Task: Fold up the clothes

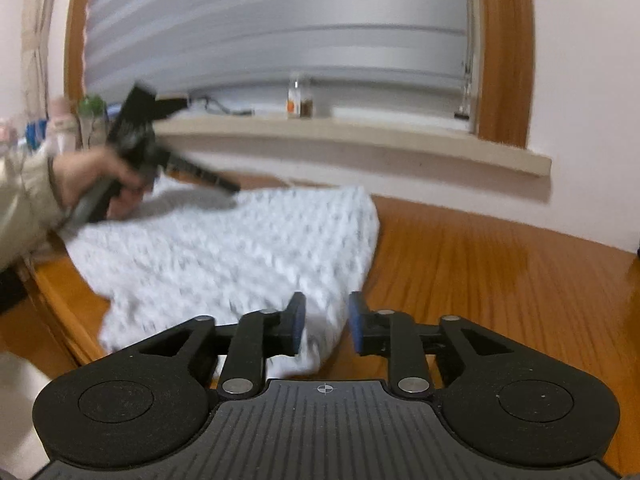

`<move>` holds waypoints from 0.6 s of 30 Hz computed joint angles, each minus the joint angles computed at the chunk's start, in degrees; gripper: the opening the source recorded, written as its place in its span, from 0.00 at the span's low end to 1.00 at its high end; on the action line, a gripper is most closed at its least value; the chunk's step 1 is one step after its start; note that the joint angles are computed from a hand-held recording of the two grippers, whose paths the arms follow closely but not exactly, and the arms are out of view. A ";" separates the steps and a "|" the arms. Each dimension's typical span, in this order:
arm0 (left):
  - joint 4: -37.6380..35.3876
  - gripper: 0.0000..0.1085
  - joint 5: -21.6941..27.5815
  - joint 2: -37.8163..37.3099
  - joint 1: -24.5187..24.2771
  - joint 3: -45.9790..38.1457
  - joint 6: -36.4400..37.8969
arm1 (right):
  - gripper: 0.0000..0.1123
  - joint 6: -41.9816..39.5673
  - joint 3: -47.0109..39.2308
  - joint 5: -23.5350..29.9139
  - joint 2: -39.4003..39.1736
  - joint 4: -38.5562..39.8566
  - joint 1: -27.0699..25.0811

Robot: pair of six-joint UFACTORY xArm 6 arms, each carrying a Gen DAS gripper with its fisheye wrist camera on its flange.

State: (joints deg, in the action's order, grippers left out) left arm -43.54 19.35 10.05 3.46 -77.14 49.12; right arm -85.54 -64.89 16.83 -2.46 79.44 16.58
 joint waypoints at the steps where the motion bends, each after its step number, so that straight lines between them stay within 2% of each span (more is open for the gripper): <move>1: -0.90 0.82 -0.02 -0.47 0.12 0.73 1.14 | 0.29 0.65 -1.63 0.73 1.12 0.00 0.18; 4: -1.66 0.82 -0.62 -1.41 0.17 2.34 2.63 | 0.29 2.41 -6.52 1.48 5.08 -1.03 1.52; 6: -1.52 0.82 -0.89 -1.69 0.01 2.77 2.70 | 0.29 7.35 -10.61 0.66 9.24 -6.42 3.27; 11: 1.90 0.84 0.08 -1.27 -0.26 2.72 1.47 | 0.29 26.21 -17.57 2.01 17.18 -30.69 4.52; 12: 2.96 0.84 -0.15 -1.14 -0.44 2.73 0.77 | 0.29 27.70 -18.33 2.58 18.11 -33.50 4.41; 15: 5.11 0.84 -0.58 -0.42 -1.07 2.23 -1.55 | 0.31 25.76 -18.78 5.91 18.17 -31.12 2.06; 18: 6.28 0.83 -0.31 0.60 -1.80 1.04 -3.35 | 0.31 24.12 -17.53 5.55 17.22 -31.30 -0.24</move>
State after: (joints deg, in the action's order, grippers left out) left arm -37.26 19.05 10.66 1.66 -76.09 45.77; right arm -61.42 -82.41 22.38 14.76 48.14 16.34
